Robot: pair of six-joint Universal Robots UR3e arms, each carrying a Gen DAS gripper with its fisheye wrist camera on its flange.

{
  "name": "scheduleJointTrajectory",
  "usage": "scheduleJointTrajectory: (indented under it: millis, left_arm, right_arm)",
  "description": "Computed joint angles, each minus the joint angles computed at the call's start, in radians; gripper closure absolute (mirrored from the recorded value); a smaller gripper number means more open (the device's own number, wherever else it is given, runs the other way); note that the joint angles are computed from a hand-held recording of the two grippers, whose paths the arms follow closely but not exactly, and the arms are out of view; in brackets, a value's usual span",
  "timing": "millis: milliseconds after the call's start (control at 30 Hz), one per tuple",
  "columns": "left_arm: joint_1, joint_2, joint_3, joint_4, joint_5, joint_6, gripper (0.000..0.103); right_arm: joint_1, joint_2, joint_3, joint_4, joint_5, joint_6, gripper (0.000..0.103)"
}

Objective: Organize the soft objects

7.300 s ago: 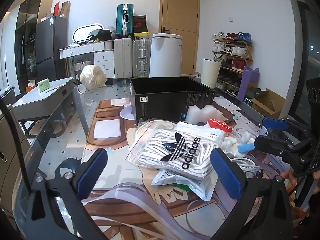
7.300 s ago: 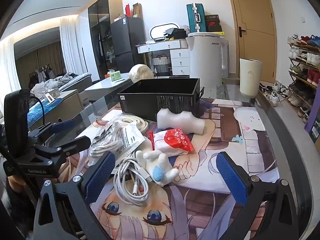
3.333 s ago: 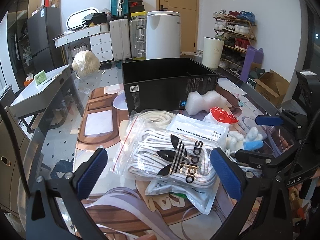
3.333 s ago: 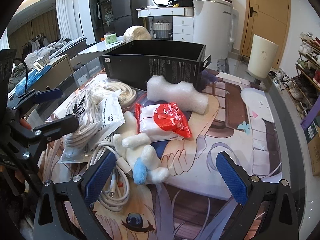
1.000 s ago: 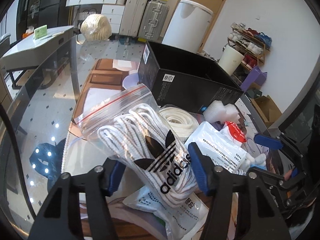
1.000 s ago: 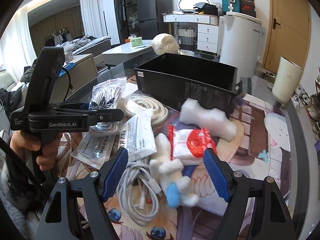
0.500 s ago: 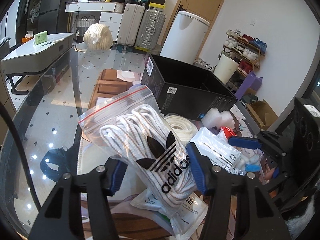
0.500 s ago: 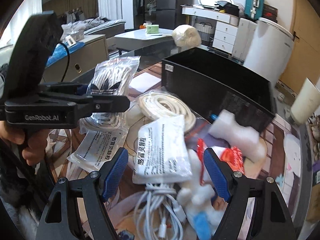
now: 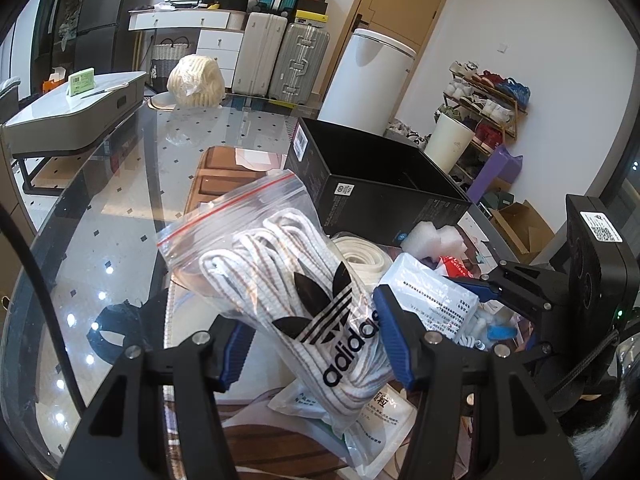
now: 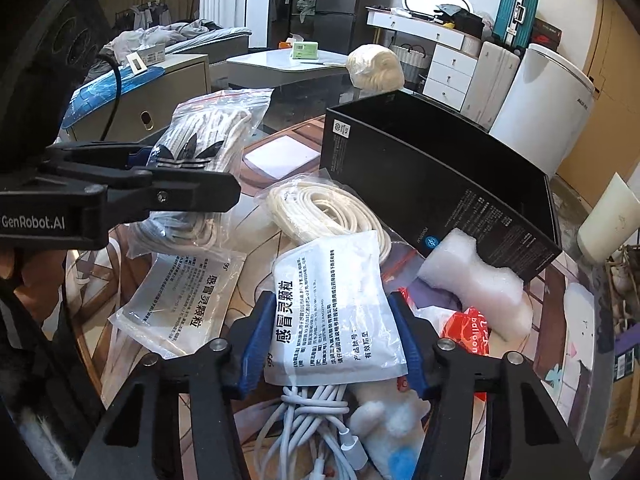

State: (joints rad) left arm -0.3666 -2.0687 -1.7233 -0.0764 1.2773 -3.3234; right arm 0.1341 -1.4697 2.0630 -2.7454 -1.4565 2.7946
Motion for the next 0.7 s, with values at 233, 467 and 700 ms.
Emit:
scheduleJointTrajectory:
  millis: [233, 467, 700]
  left_arm:
    - [-0.008, 0.006, 0.004, -0.005, -0.001, 0.013, 0.046]
    - [-0.015, 0.014, 0.007, -0.007, 0.001, 0.021, 0.046]
    - [-0.021, 0.014, 0.012, -0.013, 0.008, 0.022, 0.046]
  right_arm:
    - [-0.030, -0.044, 0.037, -0.009, 0.040, 0.001, 0.055]
    - [-0.073, -0.129, 0.106, -0.021, 0.089, -0.001, 0.063]
    - [-0.095, -0.144, 0.117, -0.007, 0.109, -0.009, 0.063]
